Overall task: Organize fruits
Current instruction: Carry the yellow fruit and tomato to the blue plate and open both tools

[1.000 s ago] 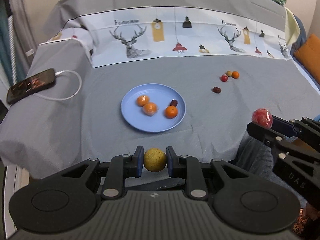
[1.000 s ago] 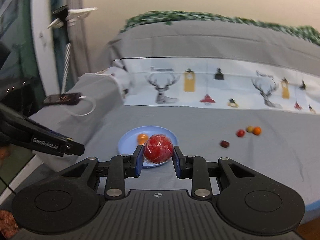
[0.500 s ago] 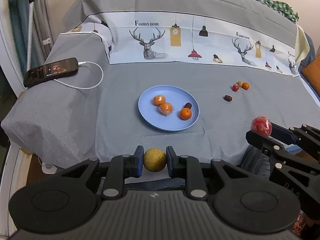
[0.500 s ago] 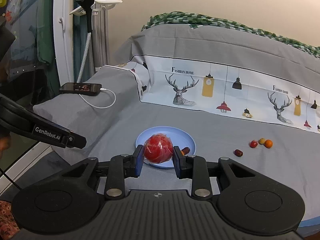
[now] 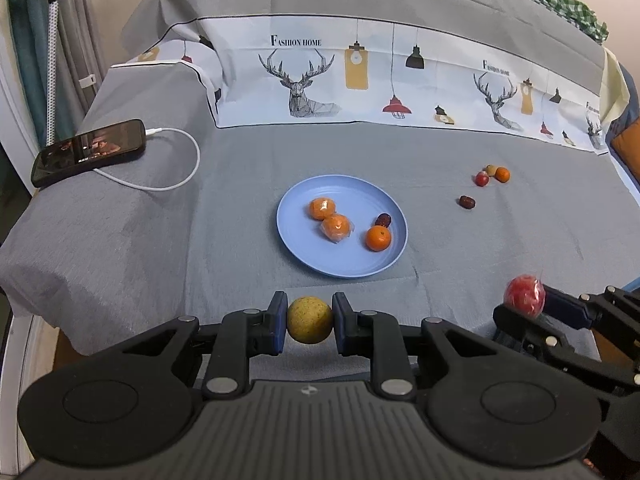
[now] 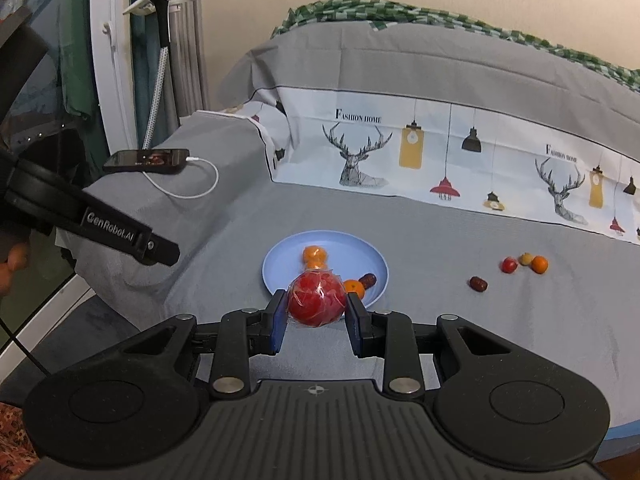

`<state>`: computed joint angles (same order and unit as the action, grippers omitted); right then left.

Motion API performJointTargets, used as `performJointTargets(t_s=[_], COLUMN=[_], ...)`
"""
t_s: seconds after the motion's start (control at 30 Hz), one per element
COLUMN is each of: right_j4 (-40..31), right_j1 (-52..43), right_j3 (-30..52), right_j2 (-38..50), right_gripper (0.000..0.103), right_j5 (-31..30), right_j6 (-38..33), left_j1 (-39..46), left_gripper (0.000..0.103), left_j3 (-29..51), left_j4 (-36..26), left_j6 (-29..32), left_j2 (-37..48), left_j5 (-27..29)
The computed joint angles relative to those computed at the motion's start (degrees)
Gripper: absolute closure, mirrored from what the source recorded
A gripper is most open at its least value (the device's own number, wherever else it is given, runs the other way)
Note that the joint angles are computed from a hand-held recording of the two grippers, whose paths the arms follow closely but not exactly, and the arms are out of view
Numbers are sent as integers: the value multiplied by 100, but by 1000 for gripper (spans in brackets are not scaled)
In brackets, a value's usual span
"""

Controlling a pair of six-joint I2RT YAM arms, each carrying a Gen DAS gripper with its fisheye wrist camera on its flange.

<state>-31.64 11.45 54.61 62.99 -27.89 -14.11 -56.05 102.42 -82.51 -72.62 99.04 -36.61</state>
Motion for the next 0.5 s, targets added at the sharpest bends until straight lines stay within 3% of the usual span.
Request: performJointTargets(t_s=[0.5], right_j4=[609], right_j1=[665], right_j3=[340], right_j2=[1248], right_gripper=[71], right_j5=[512], right_j6=[498], left_j1=[1125], left_gripper=[77], left_j3=[-123], left_j4=[971], left_j6=[1263], left_j2=[390], left_j5=[625])
